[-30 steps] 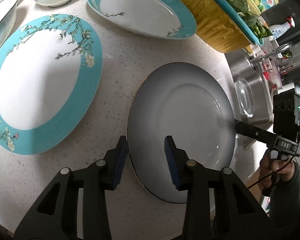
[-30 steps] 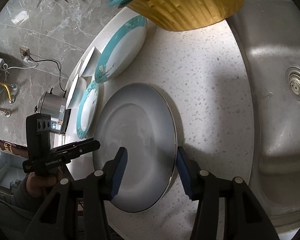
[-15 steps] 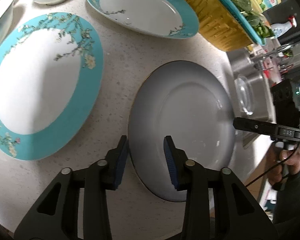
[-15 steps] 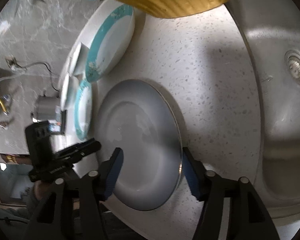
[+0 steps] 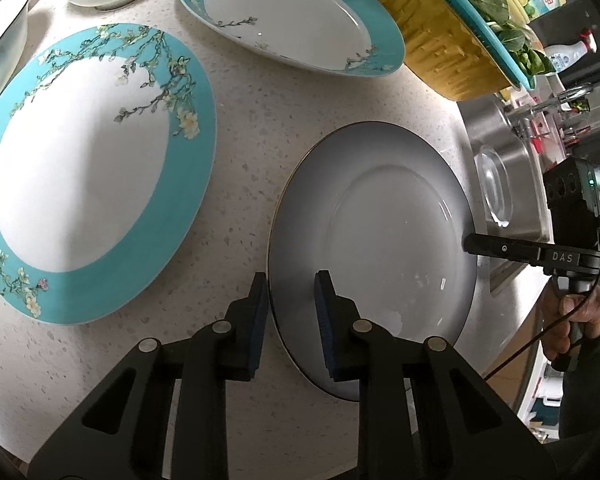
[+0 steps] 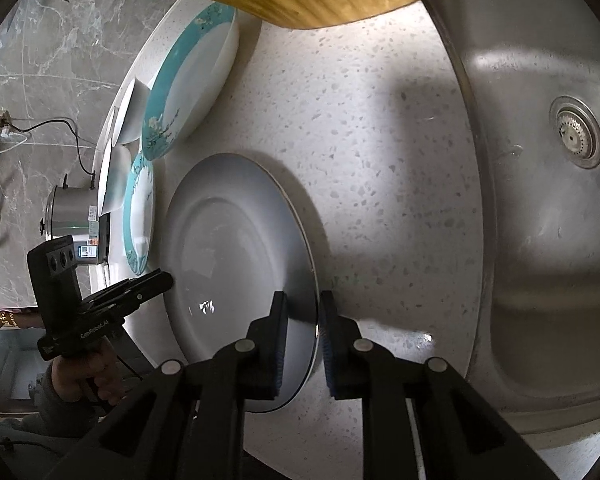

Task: Organize plates and bowls
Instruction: 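Lift the grey-rimmed plate with both grippers and carry it toward the rice cooker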

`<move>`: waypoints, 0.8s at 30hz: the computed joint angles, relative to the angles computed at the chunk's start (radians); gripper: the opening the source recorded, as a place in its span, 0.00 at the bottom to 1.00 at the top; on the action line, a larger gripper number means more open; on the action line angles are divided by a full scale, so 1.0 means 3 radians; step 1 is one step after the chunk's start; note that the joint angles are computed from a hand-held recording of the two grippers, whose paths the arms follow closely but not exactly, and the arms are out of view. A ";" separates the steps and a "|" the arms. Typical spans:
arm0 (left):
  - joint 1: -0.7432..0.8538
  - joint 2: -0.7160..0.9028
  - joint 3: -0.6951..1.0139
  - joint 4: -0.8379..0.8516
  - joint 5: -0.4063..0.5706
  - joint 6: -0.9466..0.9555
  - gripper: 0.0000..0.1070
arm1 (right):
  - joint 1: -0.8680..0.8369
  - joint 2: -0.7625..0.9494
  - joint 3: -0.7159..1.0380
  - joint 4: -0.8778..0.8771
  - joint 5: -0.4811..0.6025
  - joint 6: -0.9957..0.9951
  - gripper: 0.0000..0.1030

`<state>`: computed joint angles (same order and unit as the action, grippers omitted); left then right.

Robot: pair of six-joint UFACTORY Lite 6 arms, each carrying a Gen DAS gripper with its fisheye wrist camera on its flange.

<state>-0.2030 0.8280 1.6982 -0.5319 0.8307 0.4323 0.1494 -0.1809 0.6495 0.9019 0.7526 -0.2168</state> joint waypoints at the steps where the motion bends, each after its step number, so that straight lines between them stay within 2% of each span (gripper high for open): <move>1: 0.0007 -0.0024 -0.0042 -0.0015 -0.0017 0.0018 0.19 | 0.0001 -0.0009 -0.0003 -0.0009 0.0004 0.0014 0.17; 24: 0.0073 -0.0577 -0.0654 -0.0025 -0.0209 0.0052 0.18 | 0.0342 -0.0117 0.0060 -0.0115 -0.0117 0.0392 0.18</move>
